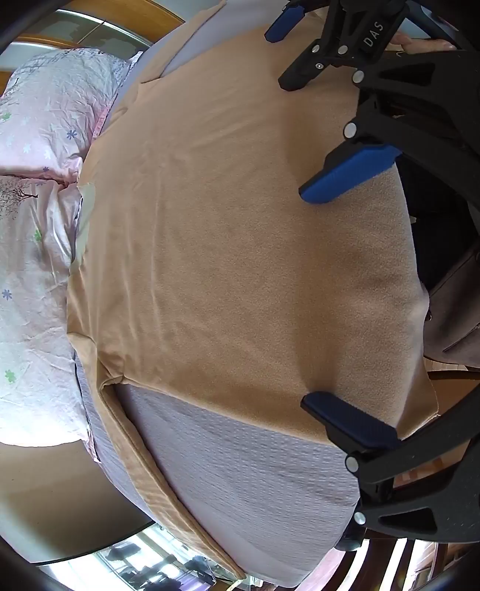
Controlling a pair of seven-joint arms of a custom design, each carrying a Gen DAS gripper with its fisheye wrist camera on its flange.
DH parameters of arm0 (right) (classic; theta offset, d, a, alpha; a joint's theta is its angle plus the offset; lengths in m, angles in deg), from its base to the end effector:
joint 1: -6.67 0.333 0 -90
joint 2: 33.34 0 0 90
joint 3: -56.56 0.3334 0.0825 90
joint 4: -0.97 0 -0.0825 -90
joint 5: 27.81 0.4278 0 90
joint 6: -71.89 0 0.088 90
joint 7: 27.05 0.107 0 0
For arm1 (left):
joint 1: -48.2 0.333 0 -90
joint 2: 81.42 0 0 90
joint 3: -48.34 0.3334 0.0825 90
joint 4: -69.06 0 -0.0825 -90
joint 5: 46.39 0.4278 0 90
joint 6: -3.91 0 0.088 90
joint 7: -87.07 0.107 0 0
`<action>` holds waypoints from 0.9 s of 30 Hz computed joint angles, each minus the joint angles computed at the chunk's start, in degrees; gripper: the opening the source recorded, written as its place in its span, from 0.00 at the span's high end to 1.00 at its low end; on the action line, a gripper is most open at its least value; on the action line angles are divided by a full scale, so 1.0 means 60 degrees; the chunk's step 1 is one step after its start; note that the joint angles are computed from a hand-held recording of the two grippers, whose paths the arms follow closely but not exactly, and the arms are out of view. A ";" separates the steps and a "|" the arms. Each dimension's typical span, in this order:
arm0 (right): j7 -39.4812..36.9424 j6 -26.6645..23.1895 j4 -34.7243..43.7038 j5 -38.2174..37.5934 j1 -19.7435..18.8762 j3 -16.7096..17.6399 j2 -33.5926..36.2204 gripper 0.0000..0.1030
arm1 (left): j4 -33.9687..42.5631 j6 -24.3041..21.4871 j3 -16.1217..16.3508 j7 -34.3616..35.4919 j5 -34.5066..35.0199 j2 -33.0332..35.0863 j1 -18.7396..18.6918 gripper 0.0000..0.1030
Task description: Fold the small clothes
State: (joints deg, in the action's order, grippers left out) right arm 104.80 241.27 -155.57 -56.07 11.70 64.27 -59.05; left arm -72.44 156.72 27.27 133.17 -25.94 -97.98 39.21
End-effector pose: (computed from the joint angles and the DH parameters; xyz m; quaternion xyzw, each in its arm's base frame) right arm 0.4208 0.1265 0.4135 -0.6482 0.6786 -0.2375 0.2509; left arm 0.4355 -0.2676 0.4328 -0.6625 0.6965 -0.1945 0.1951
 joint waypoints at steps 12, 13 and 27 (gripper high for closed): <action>-0.0006 0.0044 -0.0005 0.0015 -0.0024 0.0019 0.0012 0.01 | -0.0015 0.0049 -0.0008 -0.0037 0.0036 -0.0007 0.0014 0.02; -0.0015 0.0040 -0.0002 0.0021 -0.0017 0.0012 0.0015 0.01 | -0.0015 0.0048 -0.0007 -0.0038 0.0036 -0.0006 0.0014 0.02; 0.0140 0.0052 -0.0032 -0.0037 -0.0105 0.0129 -0.0026 0.01 | -0.0024 0.0074 -0.0016 -0.0060 0.0060 -0.0011 0.0026 0.02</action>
